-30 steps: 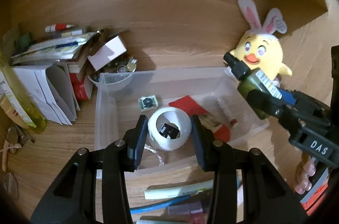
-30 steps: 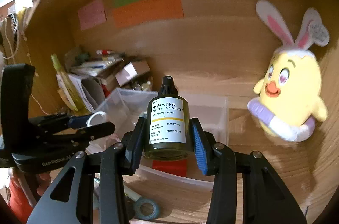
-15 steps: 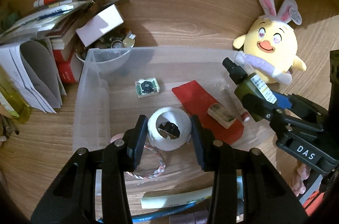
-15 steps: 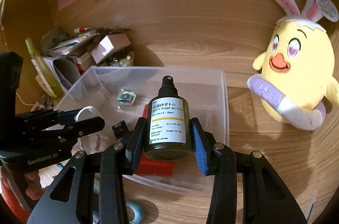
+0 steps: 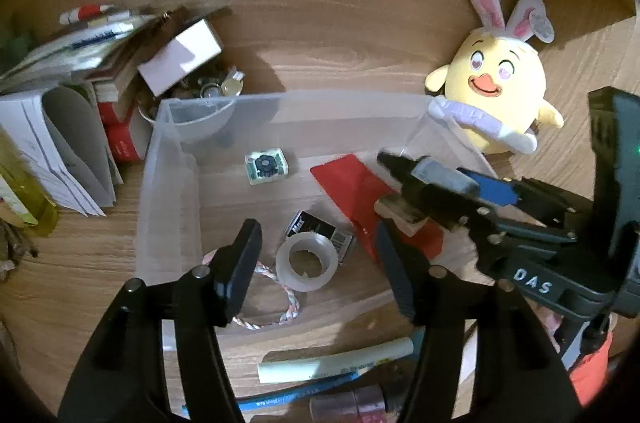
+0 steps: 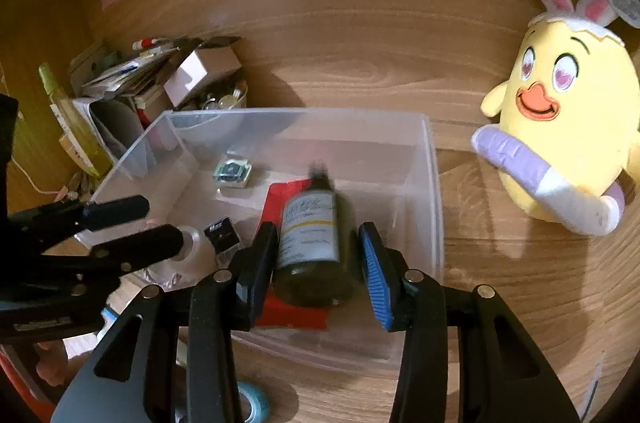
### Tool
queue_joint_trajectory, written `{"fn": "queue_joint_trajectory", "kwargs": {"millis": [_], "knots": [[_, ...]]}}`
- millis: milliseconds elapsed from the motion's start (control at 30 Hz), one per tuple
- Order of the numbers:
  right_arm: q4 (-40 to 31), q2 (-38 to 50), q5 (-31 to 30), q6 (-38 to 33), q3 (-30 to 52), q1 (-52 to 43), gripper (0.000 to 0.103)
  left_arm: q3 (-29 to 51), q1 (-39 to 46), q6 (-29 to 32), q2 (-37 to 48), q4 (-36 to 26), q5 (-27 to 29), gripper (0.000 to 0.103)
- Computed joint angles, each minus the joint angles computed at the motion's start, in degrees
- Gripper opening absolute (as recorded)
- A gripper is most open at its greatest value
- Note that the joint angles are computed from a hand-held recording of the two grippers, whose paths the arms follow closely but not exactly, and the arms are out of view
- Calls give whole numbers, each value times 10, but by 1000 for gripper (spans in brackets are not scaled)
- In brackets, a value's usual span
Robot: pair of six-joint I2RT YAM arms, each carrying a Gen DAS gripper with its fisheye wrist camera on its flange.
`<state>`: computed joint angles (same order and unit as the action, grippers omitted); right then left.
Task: Organize objects
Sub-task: 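Lower the pump bottle into the bin and open the right tool while the left tool releases the tape roll, then withdraw both tools from the bin toward the remaining desk items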
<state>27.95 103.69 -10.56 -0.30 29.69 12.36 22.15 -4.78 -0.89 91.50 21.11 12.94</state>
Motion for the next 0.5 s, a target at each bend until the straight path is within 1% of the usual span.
{"fn": "queue_joint_trajectory", "kwargs": {"millis": [33,100,233,300,333,367,500], "knots": [[0,-3,-7,-1,-2,0,49,-3,0,1,-8,-3,-2,60],[7,-11,-8,1,-11,2,55,-11,-1,5,-30,-9,-6,60],[14,-50,-17,-2,-36,2,56,-26,5,13,-80,-29,-8,61],[11,-76,-26,-2,-49,1,57,-37,14,18,-109,-41,-6,69],[10,-92,-31,-2,-57,0,57,-44,18,20,-124,-45,-5,77],[9,-105,-35,-4,-65,1,57,-56,24,22,-145,-46,-5,80],[9,-162,-38,-12,-102,12,62,-88,45,43,-216,-67,-4,84]]}}
